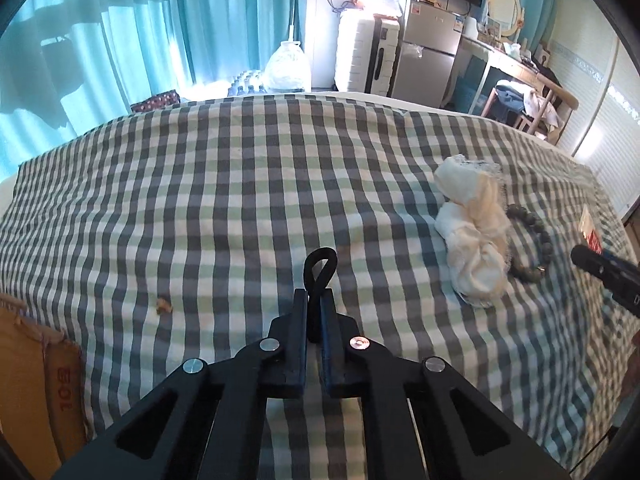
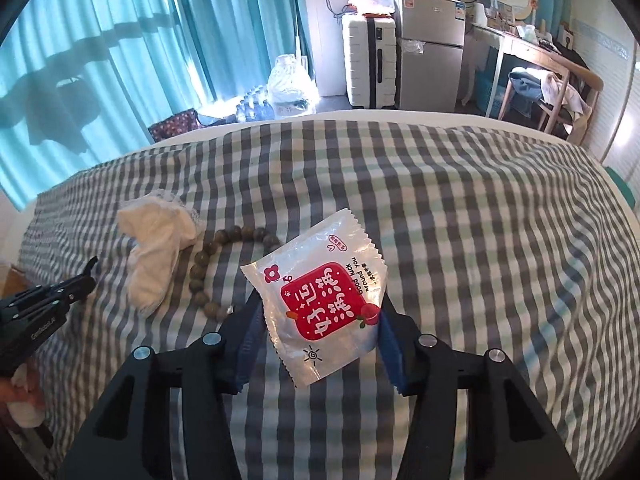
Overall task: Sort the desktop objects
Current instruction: 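Grasp the red-printed sachet with right gripper while left gripper grasps the black hair tie, then carry sachet and hair tie over the cardboard box and open both grippers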
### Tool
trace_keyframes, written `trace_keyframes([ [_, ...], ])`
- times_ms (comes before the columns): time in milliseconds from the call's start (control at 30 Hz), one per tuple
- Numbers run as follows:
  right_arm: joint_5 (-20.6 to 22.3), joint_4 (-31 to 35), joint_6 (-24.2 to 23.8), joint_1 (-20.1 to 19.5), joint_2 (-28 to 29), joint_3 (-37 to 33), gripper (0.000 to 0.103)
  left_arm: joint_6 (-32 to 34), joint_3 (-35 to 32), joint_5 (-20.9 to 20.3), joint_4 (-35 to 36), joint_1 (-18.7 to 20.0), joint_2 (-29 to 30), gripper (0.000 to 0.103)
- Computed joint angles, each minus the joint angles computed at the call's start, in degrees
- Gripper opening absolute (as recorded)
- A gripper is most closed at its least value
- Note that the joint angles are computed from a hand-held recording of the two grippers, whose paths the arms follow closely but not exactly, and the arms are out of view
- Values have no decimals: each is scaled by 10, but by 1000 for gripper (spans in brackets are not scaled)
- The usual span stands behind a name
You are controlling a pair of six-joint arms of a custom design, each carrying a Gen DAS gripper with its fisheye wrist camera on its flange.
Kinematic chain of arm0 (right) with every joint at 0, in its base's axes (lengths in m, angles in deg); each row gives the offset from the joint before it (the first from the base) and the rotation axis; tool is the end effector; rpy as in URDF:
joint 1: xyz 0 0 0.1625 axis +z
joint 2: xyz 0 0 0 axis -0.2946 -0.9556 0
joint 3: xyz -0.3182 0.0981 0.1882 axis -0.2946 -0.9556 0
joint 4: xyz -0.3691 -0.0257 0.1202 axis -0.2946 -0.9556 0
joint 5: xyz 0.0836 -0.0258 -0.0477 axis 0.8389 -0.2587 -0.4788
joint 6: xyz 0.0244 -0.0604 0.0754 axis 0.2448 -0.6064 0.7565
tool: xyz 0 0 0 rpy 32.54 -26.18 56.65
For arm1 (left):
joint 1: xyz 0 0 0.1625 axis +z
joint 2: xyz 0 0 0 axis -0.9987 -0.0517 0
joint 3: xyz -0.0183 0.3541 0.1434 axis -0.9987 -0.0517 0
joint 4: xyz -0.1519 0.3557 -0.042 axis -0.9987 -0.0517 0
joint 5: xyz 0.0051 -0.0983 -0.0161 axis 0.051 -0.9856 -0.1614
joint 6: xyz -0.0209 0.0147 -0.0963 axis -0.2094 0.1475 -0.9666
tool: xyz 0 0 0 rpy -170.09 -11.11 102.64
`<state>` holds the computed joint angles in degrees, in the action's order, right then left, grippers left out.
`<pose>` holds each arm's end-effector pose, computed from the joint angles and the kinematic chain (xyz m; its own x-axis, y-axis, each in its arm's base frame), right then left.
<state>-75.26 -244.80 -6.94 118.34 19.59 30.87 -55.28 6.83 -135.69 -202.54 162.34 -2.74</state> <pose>0.2194 -0.7826 0.0546 -0.7645 0.2370 0.5994 -0.2434 0.7550 -0.6089 -0.0306 -0.8539 0.2271 -0.7005 0.3353 -0.6299 0.5748 0.7883 -0.2196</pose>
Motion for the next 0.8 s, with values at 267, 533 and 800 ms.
trace_keyframes([
  [267,23,-94,66,19,-112,224,51,-11,196,-12,-53,-17,-134,6],
  [533,8,-139,83,61,-164,310,51,-34,314,-22,-43,-51,-245,6],
  [800,0,-163,78,122,-188,338,51,-80,398,-12,-60,-90,-338,6],
])
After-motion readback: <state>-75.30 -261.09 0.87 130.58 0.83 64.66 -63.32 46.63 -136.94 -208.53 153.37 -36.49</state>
